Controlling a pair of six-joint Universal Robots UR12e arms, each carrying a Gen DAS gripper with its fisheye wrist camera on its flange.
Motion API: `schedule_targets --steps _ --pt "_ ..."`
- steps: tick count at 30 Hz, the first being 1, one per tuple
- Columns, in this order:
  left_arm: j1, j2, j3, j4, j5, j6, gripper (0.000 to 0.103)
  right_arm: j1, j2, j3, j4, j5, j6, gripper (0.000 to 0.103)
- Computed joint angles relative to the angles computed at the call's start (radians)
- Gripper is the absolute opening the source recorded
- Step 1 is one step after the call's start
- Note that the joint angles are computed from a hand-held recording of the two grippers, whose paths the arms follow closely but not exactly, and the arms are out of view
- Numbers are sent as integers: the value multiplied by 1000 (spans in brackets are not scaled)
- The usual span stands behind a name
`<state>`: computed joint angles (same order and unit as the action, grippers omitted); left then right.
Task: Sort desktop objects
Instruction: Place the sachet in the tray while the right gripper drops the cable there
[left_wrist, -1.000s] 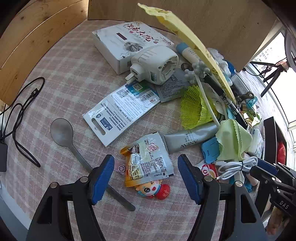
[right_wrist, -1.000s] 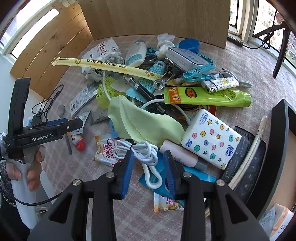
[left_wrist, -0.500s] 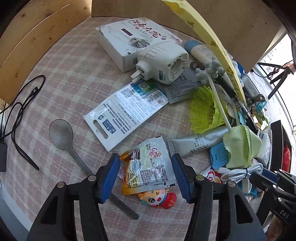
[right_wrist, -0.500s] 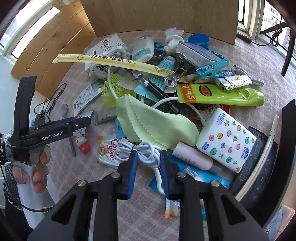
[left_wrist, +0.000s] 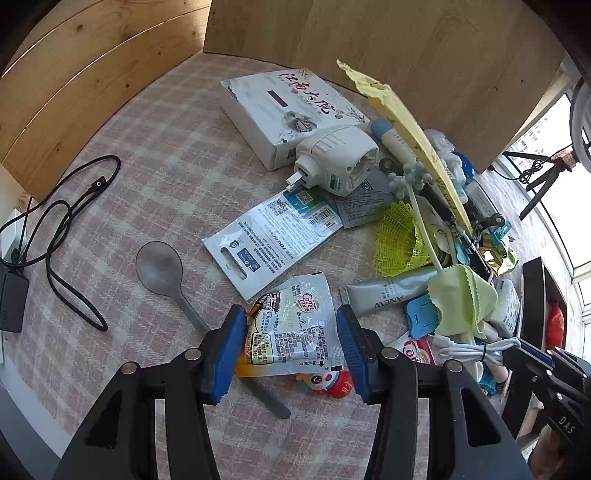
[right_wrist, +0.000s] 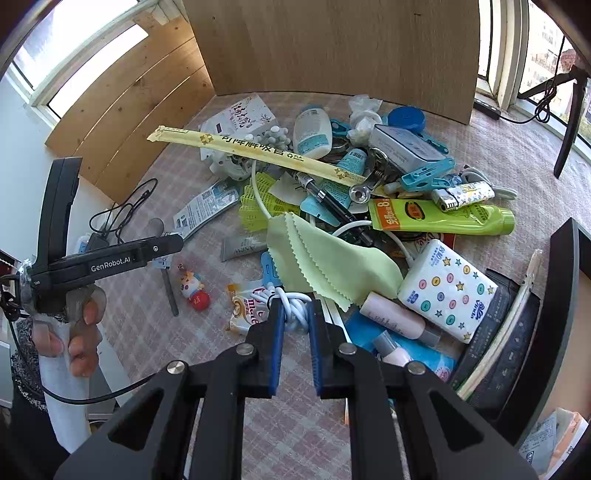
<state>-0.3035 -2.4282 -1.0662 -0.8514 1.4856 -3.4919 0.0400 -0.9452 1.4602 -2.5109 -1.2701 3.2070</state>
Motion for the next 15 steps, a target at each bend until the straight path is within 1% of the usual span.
schedule_targets --steps 6,7,8,10,13,15 --pt "-14 33 -37 51 -27 24 48 -18 -44 51 -52 -8 16 12" --pt "-21 32 -24 47 -32 29 48 -22 -55 64 -68 -16 27 12" --pt "-27 21 10 31 -38 37 48 -28 -66 78 -86 -24 40 12" --pt "-39 15 32 30 -55 61 48 -44 -88 108 -115 -36 68 12" --pt "-70 -19 104 13 -83 101 48 -72 -127 158 -162 -72 115 13" --pt "-89 -42 150 -3 -106 142 48 -95 -157 200 -195 -104 155 13"
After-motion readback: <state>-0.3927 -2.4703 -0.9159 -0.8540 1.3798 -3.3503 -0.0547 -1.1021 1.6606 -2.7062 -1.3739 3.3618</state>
